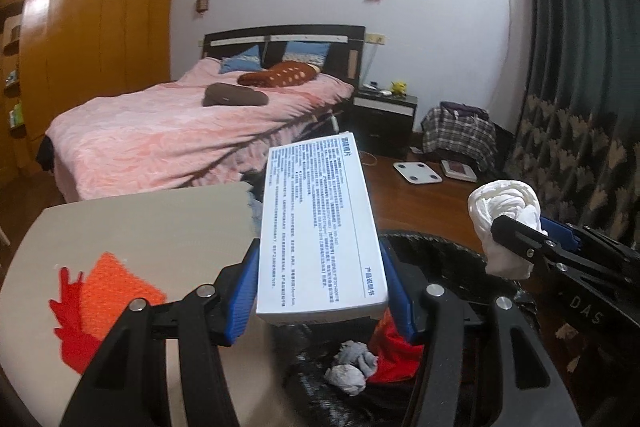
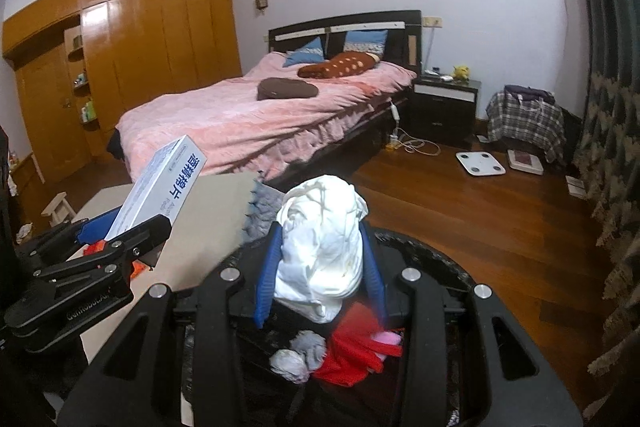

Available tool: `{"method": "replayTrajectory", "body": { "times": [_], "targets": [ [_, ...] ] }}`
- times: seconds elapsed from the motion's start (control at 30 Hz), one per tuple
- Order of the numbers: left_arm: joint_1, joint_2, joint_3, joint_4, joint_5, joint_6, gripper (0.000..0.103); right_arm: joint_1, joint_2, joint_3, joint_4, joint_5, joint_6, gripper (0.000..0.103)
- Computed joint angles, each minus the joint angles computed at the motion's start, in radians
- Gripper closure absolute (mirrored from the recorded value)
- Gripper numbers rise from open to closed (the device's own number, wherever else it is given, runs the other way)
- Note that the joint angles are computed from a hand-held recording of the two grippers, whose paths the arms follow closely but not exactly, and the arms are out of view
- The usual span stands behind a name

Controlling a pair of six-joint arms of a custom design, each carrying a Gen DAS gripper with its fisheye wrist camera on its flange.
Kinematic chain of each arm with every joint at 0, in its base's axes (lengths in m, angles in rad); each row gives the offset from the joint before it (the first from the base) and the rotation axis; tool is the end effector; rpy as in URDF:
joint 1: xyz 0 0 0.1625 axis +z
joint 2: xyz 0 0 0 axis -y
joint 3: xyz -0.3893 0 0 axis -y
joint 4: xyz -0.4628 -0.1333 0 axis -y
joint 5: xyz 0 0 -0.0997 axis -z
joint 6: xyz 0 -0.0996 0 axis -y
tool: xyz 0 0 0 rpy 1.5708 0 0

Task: Collect trash
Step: 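Open both tools to drop the box and ball into the bin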

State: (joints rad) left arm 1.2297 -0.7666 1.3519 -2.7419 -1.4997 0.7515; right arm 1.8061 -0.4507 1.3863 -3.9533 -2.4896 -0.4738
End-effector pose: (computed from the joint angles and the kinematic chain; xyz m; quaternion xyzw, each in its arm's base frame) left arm -0.1367 -0.8048 0.1492 0.4883 0.8229 -0.2756 0.0921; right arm 0.2152 -0.6655 0.0510 -0.0420 -0.7319 0.5496 0.4006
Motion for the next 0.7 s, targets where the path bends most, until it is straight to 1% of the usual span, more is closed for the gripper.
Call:
{"method": "replayTrajectory", "body": {
  "times": [0.27, 0.37, 0.43, 0.47, 0.53, 0.57, 0.6, 0.63, 0.67, 0.7],
  "targets": [
    [-0.006, 0.033, -0.003, 0.028, -0.004, 0.021, 0.047, -0.028, -0.018, 0.044, -0.01, -0.027, 0.036, 0.066],
    [-0.007, 0.048, -0.022, 0.078, -0.01, 0.02, 0.046, -0.036, -0.018, 0.048, -0.021, -0.04, 0.033, 0.061],
    [-0.006, 0.056, -0.035, 0.107, -0.018, 0.022, 0.045, -0.04, -0.018, 0.043, -0.019, -0.048, 0.031, 0.054],
    [-0.005, 0.058, -0.037, 0.112, -0.019, 0.022, 0.041, -0.041, -0.016, 0.042, -0.027, -0.055, 0.026, 0.052],
    [-0.001, 0.062, -0.047, 0.12, -0.026, 0.02, 0.034, -0.041, -0.011, 0.036, -0.044, -0.061, 0.015, 0.037],
    [0.001, 0.061, -0.046, 0.116, -0.025, 0.021, 0.033, -0.043, -0.011, 0.039, -0.052, -0.059, 0.011, 0.035],
    [0.003, 0.06, -0.046, 0.11, -0.02, 0.022, 0.032, -0.043, -0.008, 0.035, -0.062, -0.06, 0.004, 0.029],
    [0.004, 0.059, -0.046, 0.099, -0.013, 0.022, 0.029, -0.042, -0.005, 0.03, -0.069, -0.061, -0.004, 0.018],
    [0.005, 0.058, -0.043, 0.089, -0.01, 0.02, 0.025, -0.04, 0.004, 0.018, -0.084, -0.066, -0.021, 0.013],
    [0.008, 0.056, -0.043, 0.075, -0.007, 0.019, 0.024, -0.037, 0.014, 0.004, -0.104, -0.068, -0.041, 0.01]
  ]
}}
